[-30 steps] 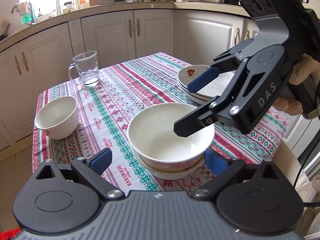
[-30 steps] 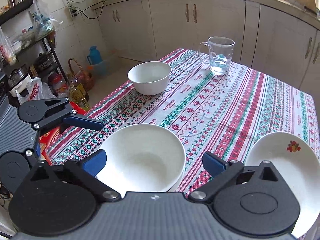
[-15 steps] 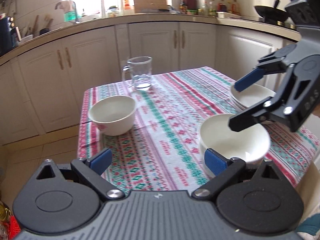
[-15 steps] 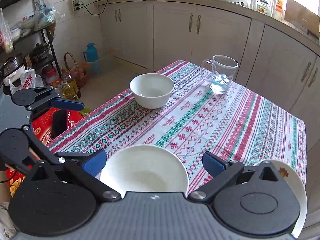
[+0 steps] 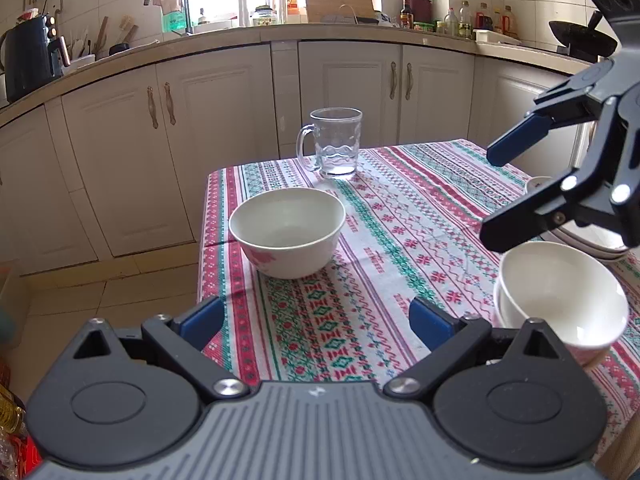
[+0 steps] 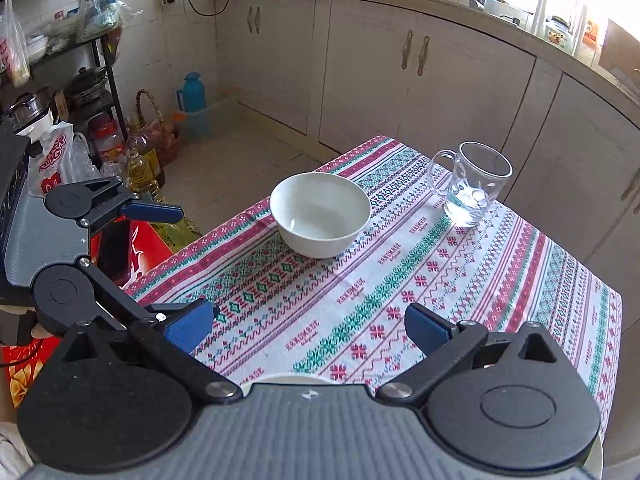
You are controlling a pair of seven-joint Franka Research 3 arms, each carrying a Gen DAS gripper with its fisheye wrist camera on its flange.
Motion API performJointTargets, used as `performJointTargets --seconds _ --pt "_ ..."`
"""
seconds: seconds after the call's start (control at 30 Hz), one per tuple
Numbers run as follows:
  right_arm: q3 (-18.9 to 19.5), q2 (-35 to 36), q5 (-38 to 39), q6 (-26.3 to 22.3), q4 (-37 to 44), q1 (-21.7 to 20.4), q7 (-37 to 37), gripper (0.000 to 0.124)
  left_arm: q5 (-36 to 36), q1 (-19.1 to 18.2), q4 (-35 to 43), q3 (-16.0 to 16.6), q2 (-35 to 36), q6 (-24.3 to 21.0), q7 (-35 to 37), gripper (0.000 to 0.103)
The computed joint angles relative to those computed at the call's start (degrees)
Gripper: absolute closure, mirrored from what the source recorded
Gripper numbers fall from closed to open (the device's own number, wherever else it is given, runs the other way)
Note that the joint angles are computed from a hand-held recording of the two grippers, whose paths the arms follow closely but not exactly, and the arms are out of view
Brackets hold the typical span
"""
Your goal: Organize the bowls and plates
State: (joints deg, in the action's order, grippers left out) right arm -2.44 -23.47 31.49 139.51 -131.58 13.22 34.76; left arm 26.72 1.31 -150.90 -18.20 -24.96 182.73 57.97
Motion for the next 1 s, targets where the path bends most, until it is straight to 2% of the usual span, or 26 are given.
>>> performJointTargets --seconds 0.27,0.37,0.57,0.67,0.9,0.93,1.0 --pt "1.3 8.5 -0.6 -1.9 8.9 0.2 1.8 0.021 1.1 6.2 3.6 -3.4 5.6 3.8 0.1 0.004" --pt "2.1 11.4 -1.4 -1.9 11.7 0.1 2.3 0.021 1.4 10.2 5.1 -6.6 7.7 5.1 0.5 0.004" --pt "2.9 16.5 -2.7 -3.5 16.7 -0.3 3.0 0.021 -0.2 15.3 7.8 -11.0 11.8 6.8 3.2 0.004" --pt "3.1 18.7 -2.3 -5.0 19.1 -0.6 2.7 0.021 -2.1 17.1 8.8 -13.0 13.5 7.6 5.4 0.004" --pt "3.8 23.7 -2.6 -7.9 24.7 -1.3 1.8 0.021 -8.5 23.6 10.0 -20.3 16.1 9.0 11.3 0.004" --pt "4.0 24.4 -2.9 -8.1 25.5 -1.3 1.8 0.021 -9.3 24.0 10.2 -20.8 16.6 9.2 12.2 0.004" --pt "4.2 25.9 -3.4 -8.9 27.1 -1.5 1.9 0.021 -10.1 22.8 10.6 -19.6 17.8 9.7 13.5 0.004"
